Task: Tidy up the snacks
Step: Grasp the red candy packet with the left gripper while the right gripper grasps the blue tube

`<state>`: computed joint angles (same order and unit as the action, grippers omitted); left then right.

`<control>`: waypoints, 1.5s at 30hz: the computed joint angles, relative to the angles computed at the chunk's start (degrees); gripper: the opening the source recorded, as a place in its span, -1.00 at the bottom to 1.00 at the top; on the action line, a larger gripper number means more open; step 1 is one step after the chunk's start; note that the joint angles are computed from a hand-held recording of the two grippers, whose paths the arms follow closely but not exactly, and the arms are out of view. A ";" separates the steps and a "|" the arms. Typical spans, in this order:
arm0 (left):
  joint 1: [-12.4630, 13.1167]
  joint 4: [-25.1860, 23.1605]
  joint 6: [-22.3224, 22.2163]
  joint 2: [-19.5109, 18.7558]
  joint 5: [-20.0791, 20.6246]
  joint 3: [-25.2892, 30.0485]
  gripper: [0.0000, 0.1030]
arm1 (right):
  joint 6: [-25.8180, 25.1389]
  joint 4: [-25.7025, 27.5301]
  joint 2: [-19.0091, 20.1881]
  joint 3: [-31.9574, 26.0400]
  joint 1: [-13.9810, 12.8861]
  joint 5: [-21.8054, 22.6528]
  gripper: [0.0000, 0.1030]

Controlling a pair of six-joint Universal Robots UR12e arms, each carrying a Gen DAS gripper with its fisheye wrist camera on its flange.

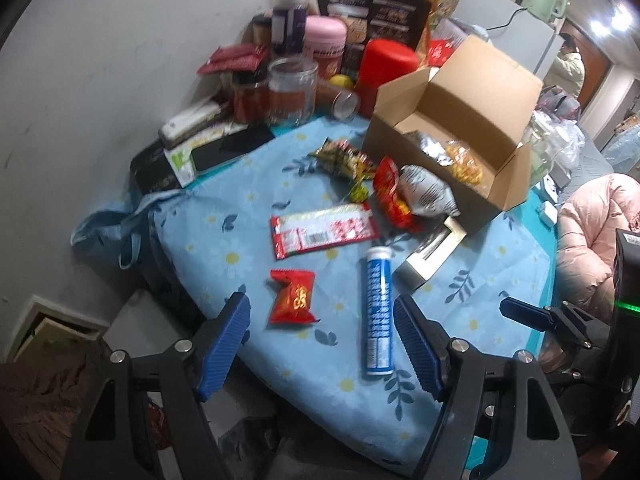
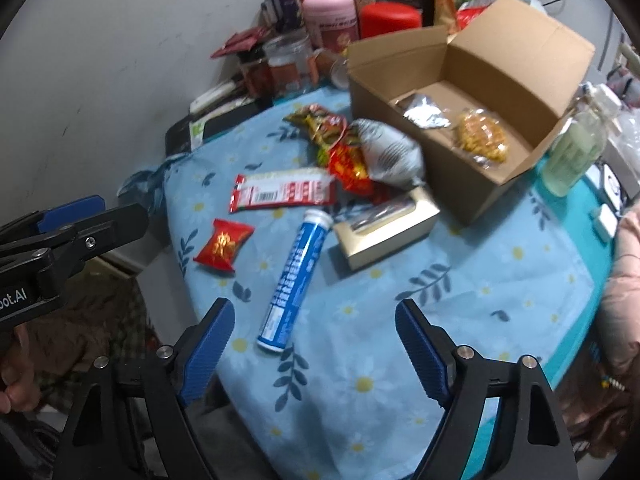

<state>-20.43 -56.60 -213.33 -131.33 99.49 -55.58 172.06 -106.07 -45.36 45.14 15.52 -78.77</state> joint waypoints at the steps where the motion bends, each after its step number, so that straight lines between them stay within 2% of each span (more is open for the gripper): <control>1: 0.20 -0.09 -0.12 0.03 -0.36 -0.40 0.44 | -0.20 0.34 0.25 -0.07 0.13 -0.05 0.61; 9: 1.61 -1.10 -0.65 -0.41 -3.56 -2.78 0.44 | -2.23 4.18 2.92 -2.52 1.02 -0.24 0.58; 17: 2.51 -2.14 3.17 -1.97 -5.92 -2.29 0.44 | -3.62 9.70 7.27 -8.24 1.96 -1.02 0.37; 22: 3.49 -2.64 3.85 -3.35 -8.69 -1.63 0.44 | -3.82 12.52 9.97 -12.11 2.21 -1.15 0.15; 27: 4.04 -2.27 6.00 -4.66 -11.20 -0.68 0.44 | -2.23 15.99 12.25 -15.70 1.96 -0.30 -0.15; 29: 4.05 -2.97 7.30 -5.41 -11.71 0.34 0.43 | -1.65 16.51 12.57 -16.07 1.80 0.29 -0.17; 32: 4.30 -4.93 7.27 -6.49 -13.10 1.78 0.16 | -1.53 17.35 12.85 -16.41 1.45 1.92 -0.29; 33: 4.34 -5.70 7.20 -6.84 -13.09 2.28 0.05 | -0.95 16.16 12.46 -15.48 1.42 2.03 -0.30; 34: 4.29 -6.40 7.31 -7.15 -12.63 2.75 -0.09 | -0.96 15.98 12.33 -15.24 1.37 2.18 -0.31; 36: 4.13 -7.87 7.86 -7.76 -11.24 3.83 -0.23 | -0.84 15.80 12.11 -14.82 1.36 1.90 -0.35; 45: 4.03 -10.49 9.83 -8.56 -12.97 6.15 -0.33 | -1.41 16.14 10.54 -12.91 0.80 1.68 -0.43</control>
